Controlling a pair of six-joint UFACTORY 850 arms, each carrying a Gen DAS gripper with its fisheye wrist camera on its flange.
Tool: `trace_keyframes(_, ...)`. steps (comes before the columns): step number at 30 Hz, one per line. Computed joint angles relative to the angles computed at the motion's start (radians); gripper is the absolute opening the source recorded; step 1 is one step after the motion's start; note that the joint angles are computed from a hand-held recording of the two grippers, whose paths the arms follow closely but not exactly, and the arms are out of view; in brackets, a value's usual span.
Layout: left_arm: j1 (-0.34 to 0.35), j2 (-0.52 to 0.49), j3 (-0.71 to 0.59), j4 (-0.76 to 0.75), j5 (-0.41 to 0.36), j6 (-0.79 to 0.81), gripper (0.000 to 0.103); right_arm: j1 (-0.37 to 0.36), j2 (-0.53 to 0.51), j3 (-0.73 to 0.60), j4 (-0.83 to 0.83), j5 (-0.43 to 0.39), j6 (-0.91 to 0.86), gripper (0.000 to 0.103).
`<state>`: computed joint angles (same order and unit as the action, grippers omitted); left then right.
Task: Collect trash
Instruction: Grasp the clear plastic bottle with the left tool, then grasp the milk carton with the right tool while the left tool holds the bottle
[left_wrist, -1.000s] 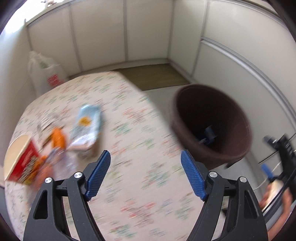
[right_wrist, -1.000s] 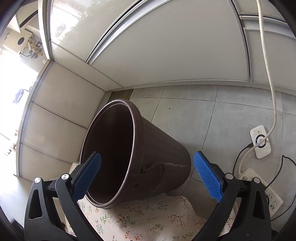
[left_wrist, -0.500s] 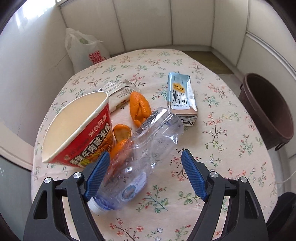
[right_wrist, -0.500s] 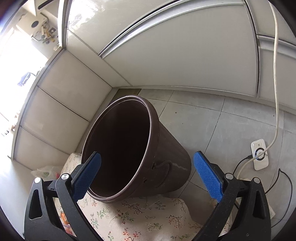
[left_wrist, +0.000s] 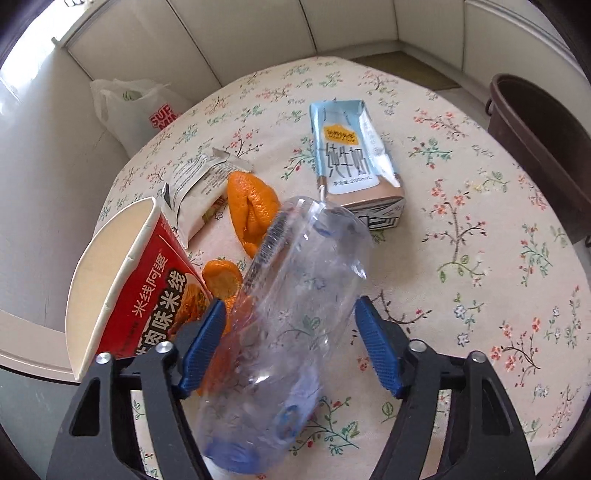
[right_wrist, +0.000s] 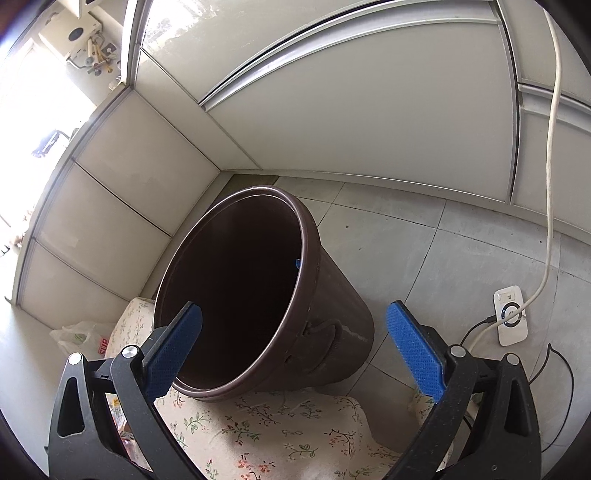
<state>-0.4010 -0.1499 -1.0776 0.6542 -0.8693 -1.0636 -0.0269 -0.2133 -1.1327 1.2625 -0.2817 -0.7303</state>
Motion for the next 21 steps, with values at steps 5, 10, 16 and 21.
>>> trace_keyframes(5, -0.024, 0.061, 0.052, 0.036, 0.070, -0.075, 0.058, 0.008, 0.005, 0.003, -0.014, 0.015, -0.005, 0.096)
trace_keyframes(10, -0.045, 0.165, 0.130, 0.058, 0.169, -0.231, 0.058, 0.020, 0.017, 0.012, 0.028, 0.036, -0.078, 0.096)
trace_keyframes(16, -0.065, 0.318, 0.240, 0.151, 0.236, -0.468, 0.057, 0.064, 0.030, 0.001, -0.005, 0.059, -0.148, 0.096)
trace_keyframes(21, -0.044, 0.472, 0.355, 0.247, 0.268, -0.687, 0.057, 0.146, 0.012, -0.080, -0.245, 0.000, 0.033, 0.096)
